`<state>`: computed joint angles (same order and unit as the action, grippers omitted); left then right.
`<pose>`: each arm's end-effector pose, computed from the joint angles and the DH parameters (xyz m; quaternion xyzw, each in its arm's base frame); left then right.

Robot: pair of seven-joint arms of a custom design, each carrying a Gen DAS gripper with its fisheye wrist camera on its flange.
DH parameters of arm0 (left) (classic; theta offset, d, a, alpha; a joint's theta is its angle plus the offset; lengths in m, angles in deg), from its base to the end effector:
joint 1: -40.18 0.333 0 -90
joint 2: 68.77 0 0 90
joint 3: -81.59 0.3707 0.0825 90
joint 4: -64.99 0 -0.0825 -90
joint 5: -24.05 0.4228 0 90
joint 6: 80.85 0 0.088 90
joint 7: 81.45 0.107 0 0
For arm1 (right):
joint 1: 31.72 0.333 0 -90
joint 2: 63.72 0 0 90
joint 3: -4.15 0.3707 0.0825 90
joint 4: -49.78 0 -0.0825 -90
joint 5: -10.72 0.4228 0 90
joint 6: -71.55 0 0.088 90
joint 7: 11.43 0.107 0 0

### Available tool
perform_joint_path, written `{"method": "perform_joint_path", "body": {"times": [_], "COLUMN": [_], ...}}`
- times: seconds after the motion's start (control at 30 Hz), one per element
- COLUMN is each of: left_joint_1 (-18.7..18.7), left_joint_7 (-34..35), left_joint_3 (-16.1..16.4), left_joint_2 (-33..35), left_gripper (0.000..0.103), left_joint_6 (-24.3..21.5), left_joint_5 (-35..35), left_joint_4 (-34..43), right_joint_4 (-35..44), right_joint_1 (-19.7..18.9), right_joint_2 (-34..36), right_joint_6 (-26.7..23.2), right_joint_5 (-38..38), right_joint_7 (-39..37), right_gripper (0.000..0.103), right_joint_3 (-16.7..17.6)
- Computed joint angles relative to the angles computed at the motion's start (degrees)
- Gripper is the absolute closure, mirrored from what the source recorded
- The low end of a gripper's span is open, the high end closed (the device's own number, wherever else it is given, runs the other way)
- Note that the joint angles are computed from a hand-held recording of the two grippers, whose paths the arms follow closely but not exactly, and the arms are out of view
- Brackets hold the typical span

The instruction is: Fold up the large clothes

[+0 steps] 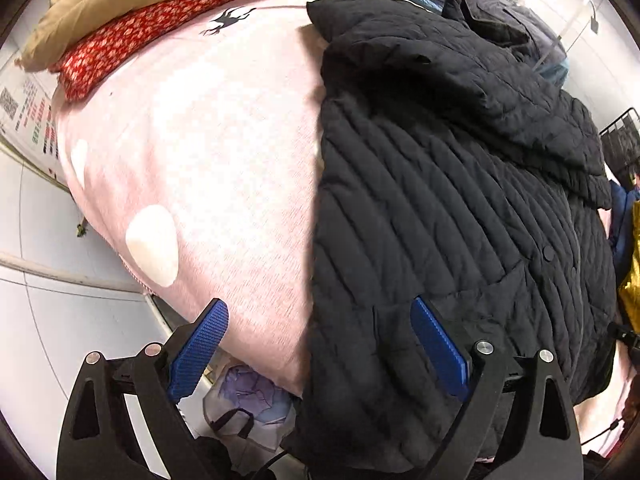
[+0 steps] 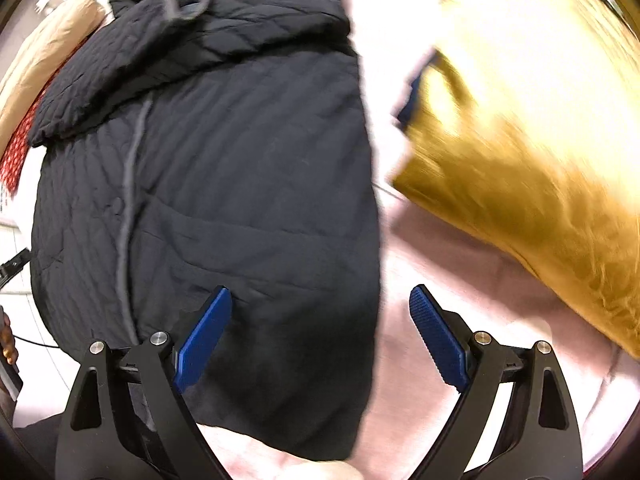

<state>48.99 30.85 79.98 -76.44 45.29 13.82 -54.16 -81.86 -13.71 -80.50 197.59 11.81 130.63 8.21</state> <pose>0.5647 0.0645 0.5526 -0.6348 0.7583 -0.1299 0.0714 0.4599 0.1897 0.5205 -0.4931 0.8645 -0.0155 0.0959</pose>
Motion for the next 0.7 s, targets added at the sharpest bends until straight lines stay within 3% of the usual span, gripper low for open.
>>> {"method": "perform_joint_path", "body": {"times": [0.2,0.43,0.7], "left_joint_1": [-0.64,-1.65,-0.02], "left_joint_7": [2.97,6.18,8.18], "left_joint_3": [-0.27,-0.58,0.96], "left_joint_2": [-0.21,-0.51,2.43], "left_gripper": [0.013,0.014,0.026], "left_joint_6": [-2.07,-5.41,-10.32], "left_joint_5": [0.24,-1.35,-5.51], "left_joint_4": [-1.8,-3.57,0.03], "right_joint_4": [-6.94,-8.02,-8.66], "right_joint_1": [1.12,3.1,4.23], "right_joint_2": [-4.07,-3.57,-3.61], "right_joint_6": [4.03,6.23,9.15], "right_joint_5": [6.37,8.26,10.39], "right_joint_7": [-0.45,-4.81,-6.28], "right_gripper": [0.013,0.013,0.013], "right_joint_3": [-1.47,-1.08,-0.79]}}
